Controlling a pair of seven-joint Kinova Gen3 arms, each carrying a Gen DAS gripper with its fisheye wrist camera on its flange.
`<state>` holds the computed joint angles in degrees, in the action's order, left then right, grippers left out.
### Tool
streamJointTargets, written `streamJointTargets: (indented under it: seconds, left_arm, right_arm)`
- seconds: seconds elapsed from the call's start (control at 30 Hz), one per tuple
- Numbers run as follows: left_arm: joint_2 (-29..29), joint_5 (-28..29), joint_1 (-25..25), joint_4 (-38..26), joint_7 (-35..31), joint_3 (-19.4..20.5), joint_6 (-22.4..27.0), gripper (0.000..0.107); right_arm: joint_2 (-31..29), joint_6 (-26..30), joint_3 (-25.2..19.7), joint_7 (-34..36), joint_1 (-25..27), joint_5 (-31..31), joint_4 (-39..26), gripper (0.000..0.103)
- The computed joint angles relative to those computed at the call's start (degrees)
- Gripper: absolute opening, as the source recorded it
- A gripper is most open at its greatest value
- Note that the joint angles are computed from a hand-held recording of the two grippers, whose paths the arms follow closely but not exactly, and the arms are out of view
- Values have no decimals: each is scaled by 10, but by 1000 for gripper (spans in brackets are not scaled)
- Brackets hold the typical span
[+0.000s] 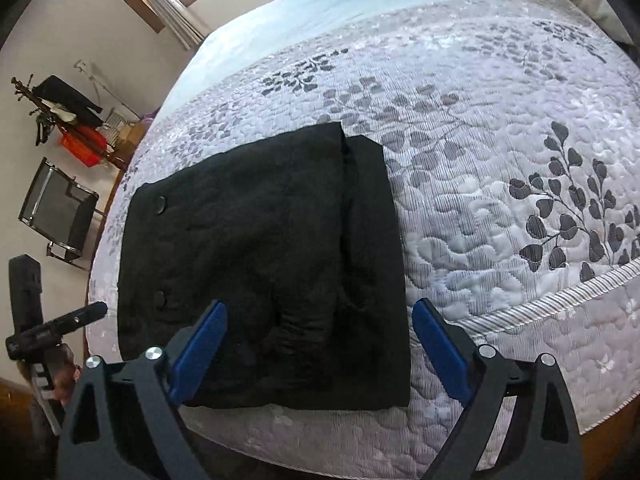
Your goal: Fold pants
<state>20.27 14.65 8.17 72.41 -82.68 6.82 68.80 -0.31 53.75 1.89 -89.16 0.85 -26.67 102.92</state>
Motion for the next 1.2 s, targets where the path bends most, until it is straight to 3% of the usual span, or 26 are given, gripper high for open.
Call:
streamJointTargets:
  seconds: [0.1, 0.27, 0.63, 0.83, 1.2]
  left_arm:
    - [1, 52, -44, 19, -28, 1, 2, 98]
    - [41, 137, -98, 15, -89, 16, 44, 98]
    - [133, 183, -112, -37, -113, 34, 86, 98]
    - [171, 220, -113, -55, -122, 51, 105, 98]
    - [181, 205, -83, -75, -108, 51, 105, 99]
  right_arm:
    - [7, 7, 1, 12, 1, -2, -5, 94]
    - [20, 22, 14, 99, 27, -94, 8, 94]
    - [87, 77, 4, 202, 103, -210, 5, 95]
    - [102, 89, 12, 176, 107, -177, -7, 95]
    - [179, 147, -12, 251, 163, -263, -9, 100]
